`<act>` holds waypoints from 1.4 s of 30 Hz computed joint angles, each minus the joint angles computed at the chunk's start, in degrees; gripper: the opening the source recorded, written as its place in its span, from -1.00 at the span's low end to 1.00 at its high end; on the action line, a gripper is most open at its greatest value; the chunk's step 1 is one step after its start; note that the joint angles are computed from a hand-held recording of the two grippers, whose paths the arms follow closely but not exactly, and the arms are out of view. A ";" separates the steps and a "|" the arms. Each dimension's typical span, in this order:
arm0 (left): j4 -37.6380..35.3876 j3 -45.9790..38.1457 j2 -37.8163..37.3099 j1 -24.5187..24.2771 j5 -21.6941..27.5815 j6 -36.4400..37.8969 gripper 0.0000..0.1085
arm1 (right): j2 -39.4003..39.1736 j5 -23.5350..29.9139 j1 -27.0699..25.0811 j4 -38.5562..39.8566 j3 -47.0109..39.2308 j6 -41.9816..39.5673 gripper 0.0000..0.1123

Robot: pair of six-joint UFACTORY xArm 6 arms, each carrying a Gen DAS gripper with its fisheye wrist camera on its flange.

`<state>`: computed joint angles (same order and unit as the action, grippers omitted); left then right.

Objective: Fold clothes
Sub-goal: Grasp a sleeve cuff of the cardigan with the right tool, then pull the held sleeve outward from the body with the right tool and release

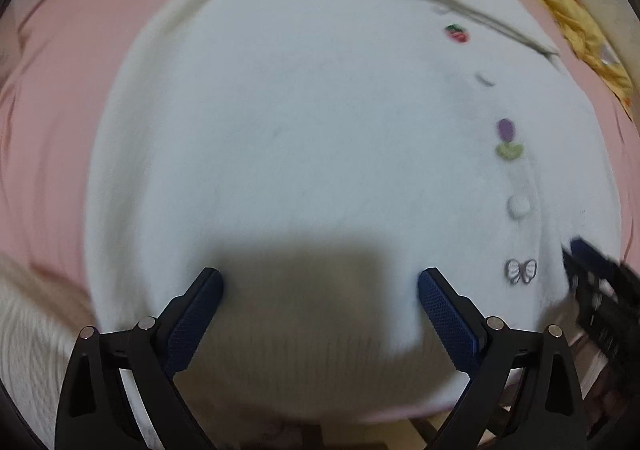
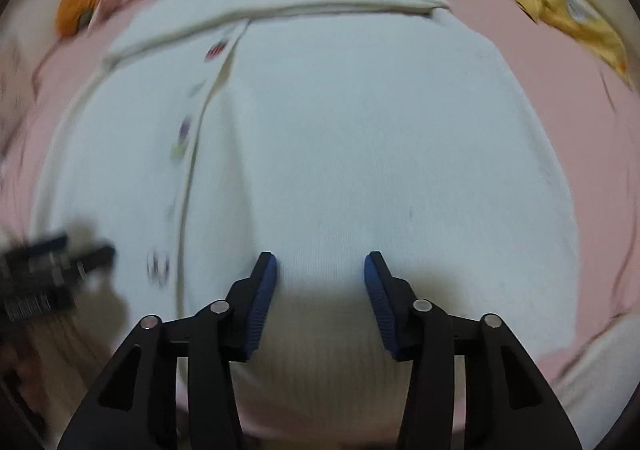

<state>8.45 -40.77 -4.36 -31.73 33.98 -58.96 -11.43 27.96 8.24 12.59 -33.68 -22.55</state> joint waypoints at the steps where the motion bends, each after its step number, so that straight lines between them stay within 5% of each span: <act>1: 0.21 0.15 0.17 -0.05 -0.42 -0.21 0.85 | -1.09 0.04 0.05 -0.68 1.03 -0.26 -0.07; 4: 3.02 -0.94 1.09 -0.68 0.02 -1.69 0.84 | -0.14 -0.38 0.55 0.13 0.59 -1.40 -0.06; 7: 19.64 3.23 -5.19 -0.86 -7.46 -15.80 0.75 | -3.90 4.23 1.06 11.93 -1.35 -7.71 -0.06; 10: 37.63 4.17 -11.07 -1.03 -2.36 -32.52 0.79 | -5.36 4.05 3.14 23.38 -4.96 -17.49 -0.02; 12: 48.25 4.76 -13.89 -1.86 2.46 -42.45 0.79 | -3.15 2.40 5.65 27.54 -9.19 -23.27 0.32; 16: 56.71 9.85 -19.85 1.41 -1.84 -50.41 0.81 | 7.42 3.72 10.21 30.04 -22.17 -31.29 0.39; 20: 48.41 8.09 -14.69 3.88 -3.73 -42.31 0.85 | 23.51 12.00 12.25 26.70 -41.14 -27.30 0.39; 23: 46.34 10.09 -12.67 7.88 -12.56 -45.53 0.85 | 35.02 19.47 15.00 21.93 -55.71 -18.75 0.39; 28: 46.47 12.79 -13.30 11.76 -15.08 -56.32 0.74 | 47.61 20.84 21.17 11.48 -70.14 -13.71 0.39; 31: 43.79 10.63 -10.67 9.76 -12.36 -55.17 0.72 | 51.41 17.58 22.96 3.82 -71.49 -9.89 0.39; 33: 41.28 10.19 -9.69 9.80 -12.30 -51.66 0.71 | 50.89 15.52 22.06 6.72 -68.74 -10.04 0.39; 34: 40.58 10.11 -9.34 9.92 -12.66 -50.46 0.71 | 50.67 14.54 21.60 8.43 -67.42 -10.36 0.32; 36: 41.60 10.47 -9.39 10.38 -14.02 -51.18 0.72 | 49.93 15.20 19.72 14.62 -66.43 -12.13 -0.50; 39: 43.86 11.86 -10.35 11.74 -16.14 -53.80 0.72 | 49.24 18.02 16.35 22.04 -66.90 -13.40 -0.84; 42: 41.58 11.40 -9.61 11.14 -15.57 -51.08 0.72 | 48.26 15.64 14.33 21.52 -66.06 -12.48 -0.85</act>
<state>50.03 -29.37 -13.97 -20.60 18.42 -110.04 36.83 43.60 22.58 34.10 -99.74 -35.02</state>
